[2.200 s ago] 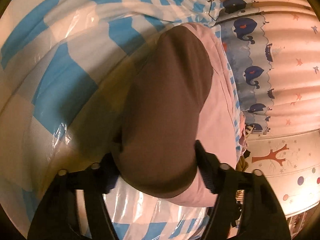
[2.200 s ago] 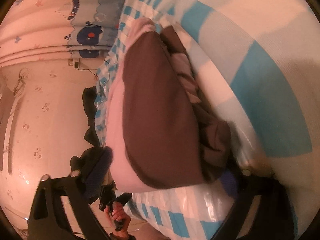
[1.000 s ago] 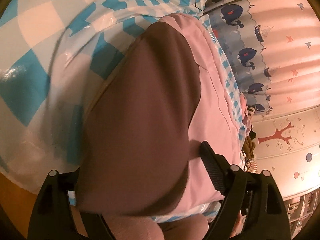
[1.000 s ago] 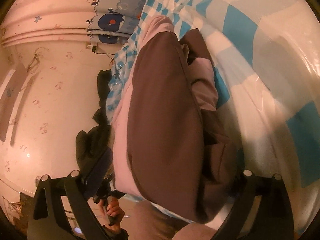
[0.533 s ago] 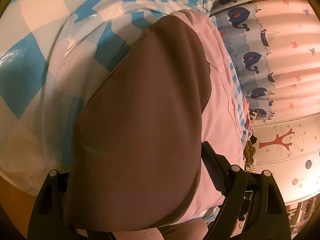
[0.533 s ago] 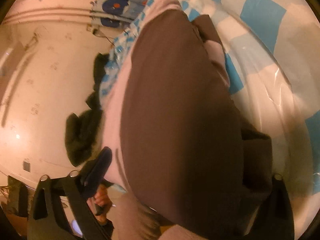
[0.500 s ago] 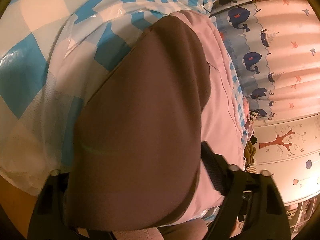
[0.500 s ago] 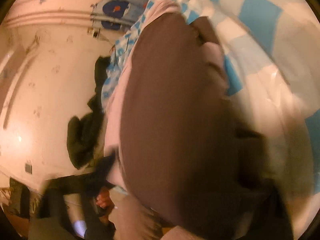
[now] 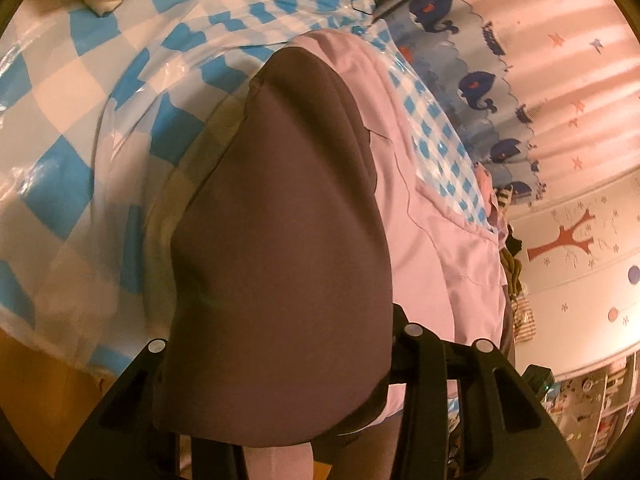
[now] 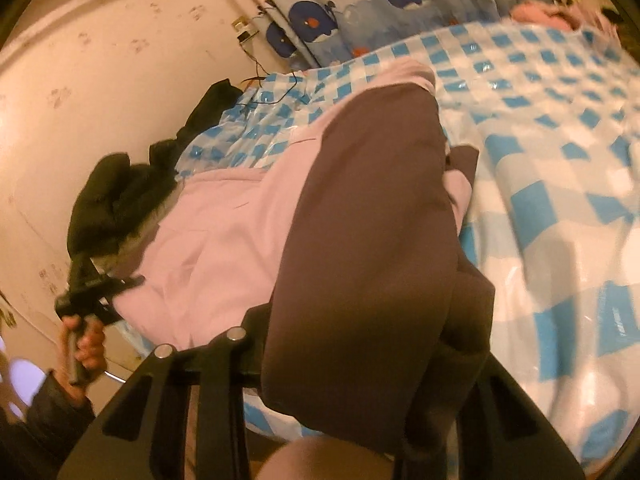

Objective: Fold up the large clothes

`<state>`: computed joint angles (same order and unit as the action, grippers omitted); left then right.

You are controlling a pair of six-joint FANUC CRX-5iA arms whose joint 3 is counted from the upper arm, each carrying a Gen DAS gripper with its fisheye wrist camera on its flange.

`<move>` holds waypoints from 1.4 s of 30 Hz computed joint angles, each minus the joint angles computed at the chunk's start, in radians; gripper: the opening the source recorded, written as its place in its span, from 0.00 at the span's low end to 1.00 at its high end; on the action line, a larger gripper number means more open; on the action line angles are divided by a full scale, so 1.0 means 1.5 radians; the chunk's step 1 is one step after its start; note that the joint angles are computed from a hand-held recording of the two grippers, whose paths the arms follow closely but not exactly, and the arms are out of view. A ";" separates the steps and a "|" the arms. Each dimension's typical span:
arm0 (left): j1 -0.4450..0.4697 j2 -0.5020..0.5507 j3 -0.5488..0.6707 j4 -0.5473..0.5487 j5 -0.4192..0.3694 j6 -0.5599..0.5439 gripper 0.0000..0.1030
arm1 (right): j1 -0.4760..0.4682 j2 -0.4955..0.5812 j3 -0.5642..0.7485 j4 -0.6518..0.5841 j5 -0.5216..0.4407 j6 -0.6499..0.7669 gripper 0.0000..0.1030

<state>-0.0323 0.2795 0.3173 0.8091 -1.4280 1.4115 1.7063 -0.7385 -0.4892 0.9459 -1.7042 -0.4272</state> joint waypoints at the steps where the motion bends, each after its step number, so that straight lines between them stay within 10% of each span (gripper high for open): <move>1: 0.002 -0.007 -0.007 0.002 -0.006 -0.005 0.36 | 0.040 -0.008 -0.007 0.005 -0.036 -0.017 0.33; 12: 0.017 -0.057 -0.053 -0.031 -0.048 -0.034 0.36 | 0.251 0.045 0.019 -0.024 -0.244 -0.106 0.33; 42: 0.013 -0.082 -0.079 -0.063 -0.034 -0.021 0.41 | 0.397 0.030 -0.012 -0.030 -0.341 -0.202 0.33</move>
<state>-0.0125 0.1559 0.1988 0.7150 -1.4786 1.3796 2.3020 -0.6931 -0.5071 0.9008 -2.2159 -0.7309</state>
